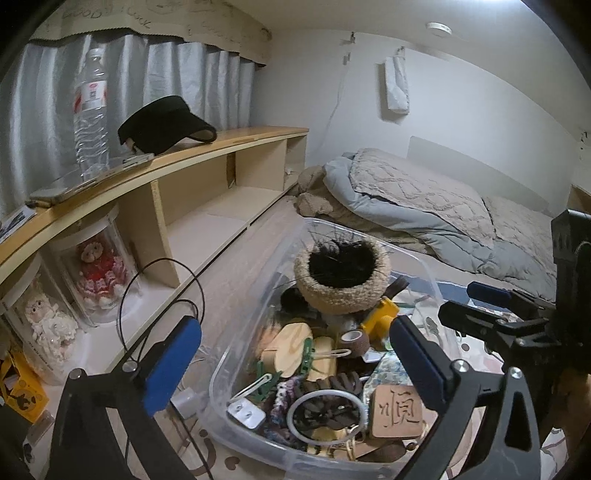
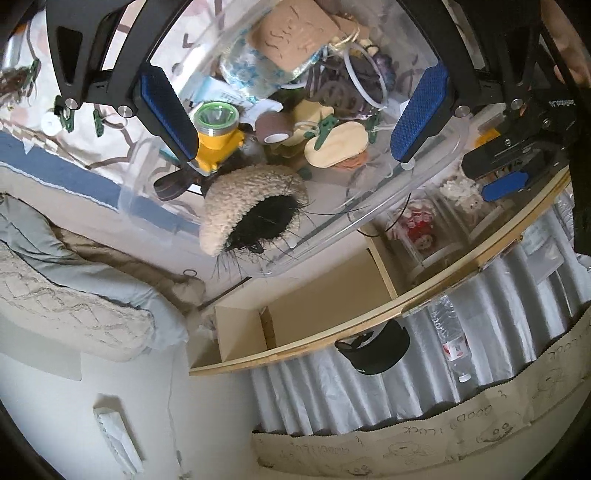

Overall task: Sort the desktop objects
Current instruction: 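Withdraw both grippers from the bin toward the clothespins on the blanket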

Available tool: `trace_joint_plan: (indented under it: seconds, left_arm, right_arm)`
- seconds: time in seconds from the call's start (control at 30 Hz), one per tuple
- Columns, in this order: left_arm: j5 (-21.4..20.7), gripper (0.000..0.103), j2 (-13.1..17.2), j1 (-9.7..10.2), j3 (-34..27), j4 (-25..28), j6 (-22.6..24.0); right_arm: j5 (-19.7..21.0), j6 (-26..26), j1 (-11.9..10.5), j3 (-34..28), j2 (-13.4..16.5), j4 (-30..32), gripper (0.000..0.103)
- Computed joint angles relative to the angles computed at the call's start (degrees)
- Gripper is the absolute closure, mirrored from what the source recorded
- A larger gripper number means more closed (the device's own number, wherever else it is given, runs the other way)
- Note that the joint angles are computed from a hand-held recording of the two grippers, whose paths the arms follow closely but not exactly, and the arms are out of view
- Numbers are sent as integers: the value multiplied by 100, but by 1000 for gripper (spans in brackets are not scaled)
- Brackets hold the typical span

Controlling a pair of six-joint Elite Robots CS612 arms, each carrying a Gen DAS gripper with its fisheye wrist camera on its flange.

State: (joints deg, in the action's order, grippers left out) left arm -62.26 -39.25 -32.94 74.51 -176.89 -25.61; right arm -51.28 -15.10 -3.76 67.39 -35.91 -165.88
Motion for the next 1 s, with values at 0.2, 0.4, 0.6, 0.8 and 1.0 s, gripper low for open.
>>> trace_joint_plan:
  seconds: [0.2,0.4,0.6,0.8,1.0]
  left_arm:
    - [-68,0,83,-68,-202,74,117]
    - [-139,0,198,-147,-450,70,211]
    - [-258,0,360,-235,-764,105,367]
    - [-387,0,526,-320,-1083,148,459]
    - [-505,0,706,-381,-1413,155,540]
  right_arm:
    - [-135,-87,-82,224,-105,-341,0]
    - [-192,-122,-228,449,-203,-712,0]
    - [-355,27,-426,641,-293,-1090,0]
    - [-573,188,-616,763,-366,-1332,0]
    - [-868,256,-766,856,-424,-1498,0]
